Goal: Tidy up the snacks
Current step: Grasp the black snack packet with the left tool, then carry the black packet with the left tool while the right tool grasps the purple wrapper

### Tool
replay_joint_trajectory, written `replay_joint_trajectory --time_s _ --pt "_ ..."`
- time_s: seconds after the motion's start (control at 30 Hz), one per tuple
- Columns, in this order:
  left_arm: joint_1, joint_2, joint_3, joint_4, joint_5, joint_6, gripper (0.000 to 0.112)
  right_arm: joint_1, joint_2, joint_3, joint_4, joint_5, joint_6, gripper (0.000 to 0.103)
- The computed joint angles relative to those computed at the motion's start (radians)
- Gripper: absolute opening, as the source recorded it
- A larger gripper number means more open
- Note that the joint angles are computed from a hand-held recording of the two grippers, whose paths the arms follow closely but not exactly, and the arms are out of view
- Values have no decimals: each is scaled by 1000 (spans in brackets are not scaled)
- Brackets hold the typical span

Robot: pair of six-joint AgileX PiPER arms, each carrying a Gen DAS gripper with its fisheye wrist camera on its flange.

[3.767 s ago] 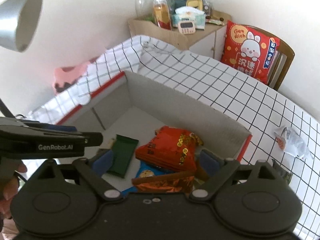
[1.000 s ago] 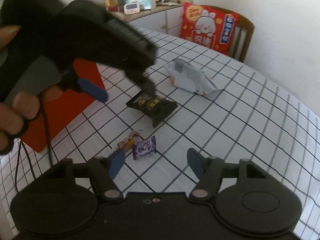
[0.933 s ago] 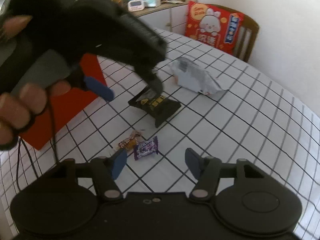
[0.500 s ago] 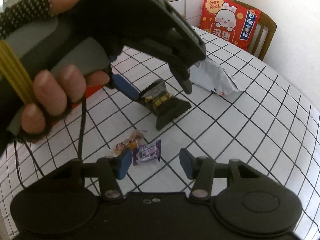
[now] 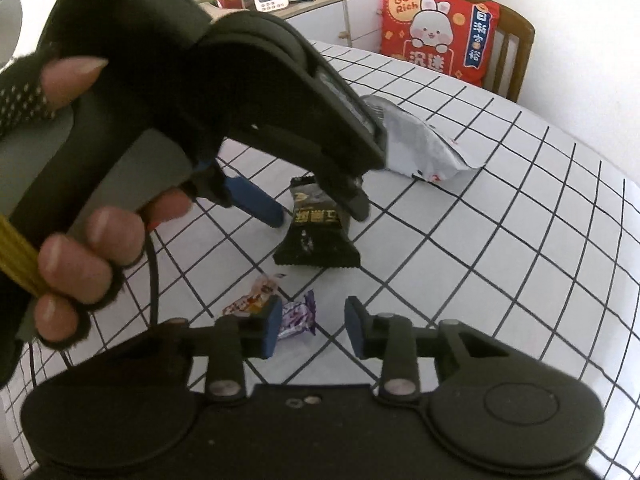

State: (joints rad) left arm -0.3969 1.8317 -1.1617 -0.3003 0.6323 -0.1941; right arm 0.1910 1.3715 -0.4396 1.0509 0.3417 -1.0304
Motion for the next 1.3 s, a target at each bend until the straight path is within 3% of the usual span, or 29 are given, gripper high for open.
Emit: replay_joint_trajectory --time_s 0.07,0.17,0.23,0.33,0.6,0.7,0.93,1.17,1.3 --pt "-20 -2 3 35 -7 -17 41 6 10 -4 4 -2 -7 31" --pt "-26 -6 4 33 1 -9 34 16 26 -15 -26 6 40 29" --pt "-27 -14 10 45 0 -12 31 4 39 -22 -19 24 31 15" --pt "-18 -37 40 47 -11 0 31 -7 31 -16 -4 32 16 9" --pt "26 -118 99 10 5 50 30 -16 -70 21 -124 34 172 5" --pt "43 -174 130 -4 19 72 30 -24 -141 37 -197 56 280 5" --pt "67 -323 196 10 78 76 30 -68 -368 47 -380 192 518 5" --pt "119 -512 256 -18 170 138 30 4 -600 8 -601 327 864 5" --pt "160 -612 282 -45 222 188 30 139 -698 -23 -768 365 1128 5"
